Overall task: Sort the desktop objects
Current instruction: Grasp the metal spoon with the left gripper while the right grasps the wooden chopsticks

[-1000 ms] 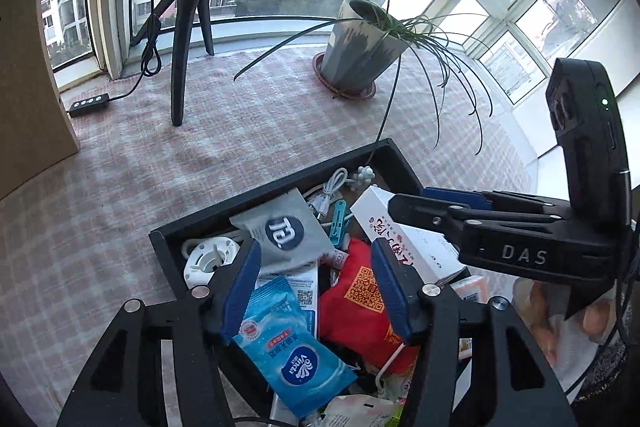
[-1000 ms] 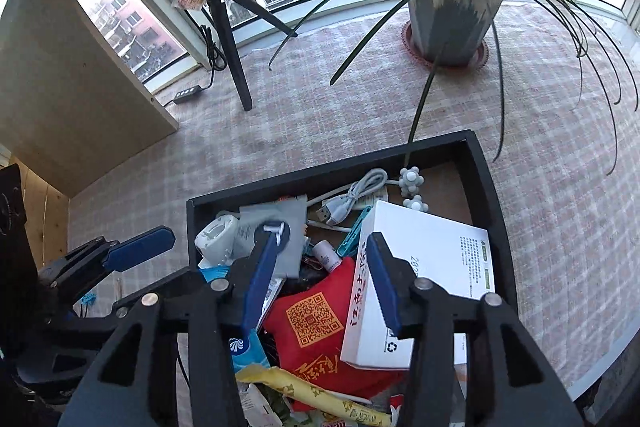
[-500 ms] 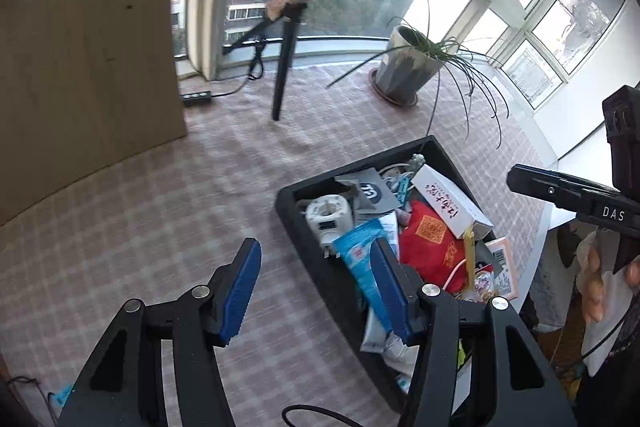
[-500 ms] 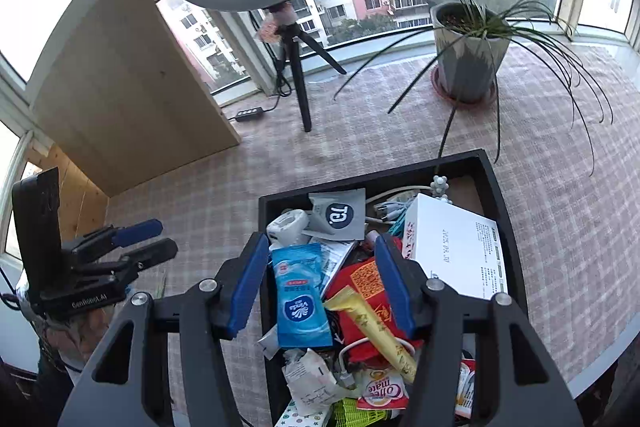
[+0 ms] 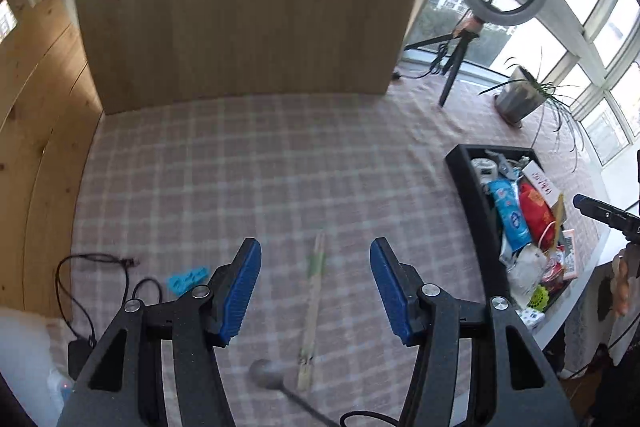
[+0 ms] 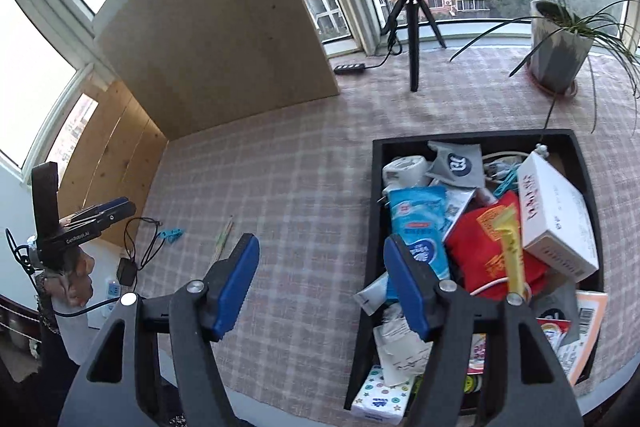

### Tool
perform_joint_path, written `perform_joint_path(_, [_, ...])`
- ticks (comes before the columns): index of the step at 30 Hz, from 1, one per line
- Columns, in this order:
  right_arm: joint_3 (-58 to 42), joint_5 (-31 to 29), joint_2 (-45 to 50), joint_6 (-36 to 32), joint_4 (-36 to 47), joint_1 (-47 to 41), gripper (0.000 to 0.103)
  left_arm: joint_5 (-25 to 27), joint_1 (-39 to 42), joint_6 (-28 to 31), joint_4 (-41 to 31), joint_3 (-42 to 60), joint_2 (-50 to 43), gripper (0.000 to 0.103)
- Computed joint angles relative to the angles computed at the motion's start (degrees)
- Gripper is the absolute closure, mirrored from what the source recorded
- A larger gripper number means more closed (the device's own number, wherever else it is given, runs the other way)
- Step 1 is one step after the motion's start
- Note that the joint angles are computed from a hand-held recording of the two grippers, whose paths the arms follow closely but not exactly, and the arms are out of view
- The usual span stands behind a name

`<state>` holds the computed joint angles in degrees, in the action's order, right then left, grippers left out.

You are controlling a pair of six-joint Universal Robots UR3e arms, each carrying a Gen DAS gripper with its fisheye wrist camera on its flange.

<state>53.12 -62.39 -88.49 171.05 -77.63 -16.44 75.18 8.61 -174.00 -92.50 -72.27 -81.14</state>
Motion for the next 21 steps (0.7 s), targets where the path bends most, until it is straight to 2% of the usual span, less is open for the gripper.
perform_joint_path(4, [8.3, -0.8, -0.3, 3.6, -6.9, 5.6, 0.039, 0.4, 5.1, 2.6, 0.5, -14.8, 8.0, 0.052])
perform_joint_path(6, [10.7, -1.0, 0.7, 5.6, -9.7, 8.1, 0.039, 1.3, 5.0, 3.0, 1.5, -20.1, 9.9, 0.053])
perform_joint_path(11, [10.5, -1.9, 7.2, 10.4, -14.9, 15.9, 0.039, 1.0, 7.4, 1.7, 2.3, -32.0, 16.1, 0.053])
perform_joint_path(16, [1.8, -2.8, 19.1, 13.4, -16.5, 24.6, 0.039, 2.7, 6.0, -0.7, 3.3, -39.9, 20.3, 0.054])
perform_joint_path(19, [-10.2, -5.0, 29.9, 14.7, -14.2, 30.4, 0.039, 3.3, 4.6, -2.5, 3.5, -43.0, 22.8, 0.055])
perform_joint_path(21, [-20.6, -6.3, 37.9, 15.3, -10.6, 33.5, 0.041, 3.2, 4.1, -3.6, 3.7, -44.7, 23.7, 0.06])
